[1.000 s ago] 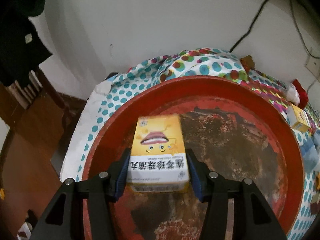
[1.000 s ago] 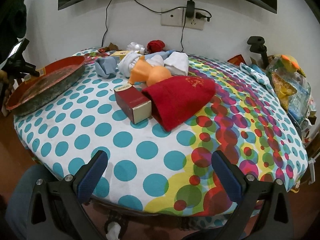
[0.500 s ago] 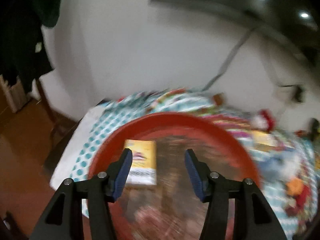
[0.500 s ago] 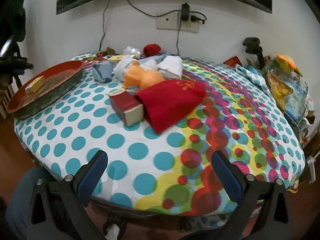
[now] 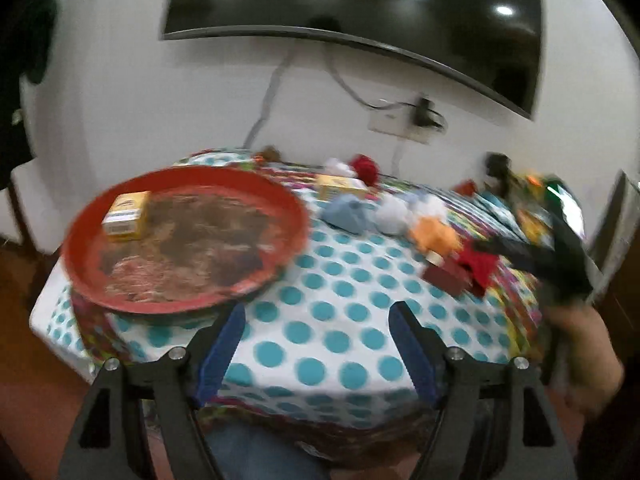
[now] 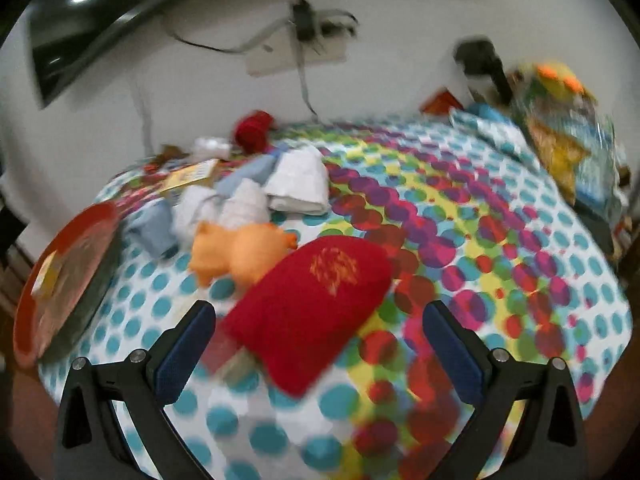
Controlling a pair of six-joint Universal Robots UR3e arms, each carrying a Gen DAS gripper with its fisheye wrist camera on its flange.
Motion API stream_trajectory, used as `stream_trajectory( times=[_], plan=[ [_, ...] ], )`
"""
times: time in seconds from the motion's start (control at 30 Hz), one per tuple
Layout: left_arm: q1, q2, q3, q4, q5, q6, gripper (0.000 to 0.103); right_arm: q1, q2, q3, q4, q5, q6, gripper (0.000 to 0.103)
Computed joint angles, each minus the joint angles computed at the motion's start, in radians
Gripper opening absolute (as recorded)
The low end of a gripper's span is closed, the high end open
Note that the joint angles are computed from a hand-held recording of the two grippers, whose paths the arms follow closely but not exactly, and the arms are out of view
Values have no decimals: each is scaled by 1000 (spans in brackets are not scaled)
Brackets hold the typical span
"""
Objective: Organize objects
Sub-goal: 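Grasp the red knit hat with the right gripper, then carry the red hat to the red tray and release it with the right gripper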
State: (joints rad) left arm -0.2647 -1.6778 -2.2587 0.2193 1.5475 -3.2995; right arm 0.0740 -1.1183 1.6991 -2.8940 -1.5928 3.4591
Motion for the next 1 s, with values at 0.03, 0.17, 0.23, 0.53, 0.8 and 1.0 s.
stream_trajectory(
  times=[0.03,0.17,0.23,0.53,0.8,1.0],
  plan=[
    [-20,-16,2,20,32,5,76,1,24,-35,38,-12,28,98],
    [20,-21,-31,52,-32,-34,76,34,94,-82,41,-91,99,57],
    [49,-18,-51,77,-68,-52,76,40,96,-74,21,-110,86,32],
    [23,-22,-47,67,-9,-50,76,-4,27,-2,-47,-142,-61,26],
    [12,-15,-44,39,52,-52,76,34,20,-155,22,-181,-158,26],
    [85,46,-93,25,48,-91,76,121,110,-444,174,-211,-181,26]
  ],
)
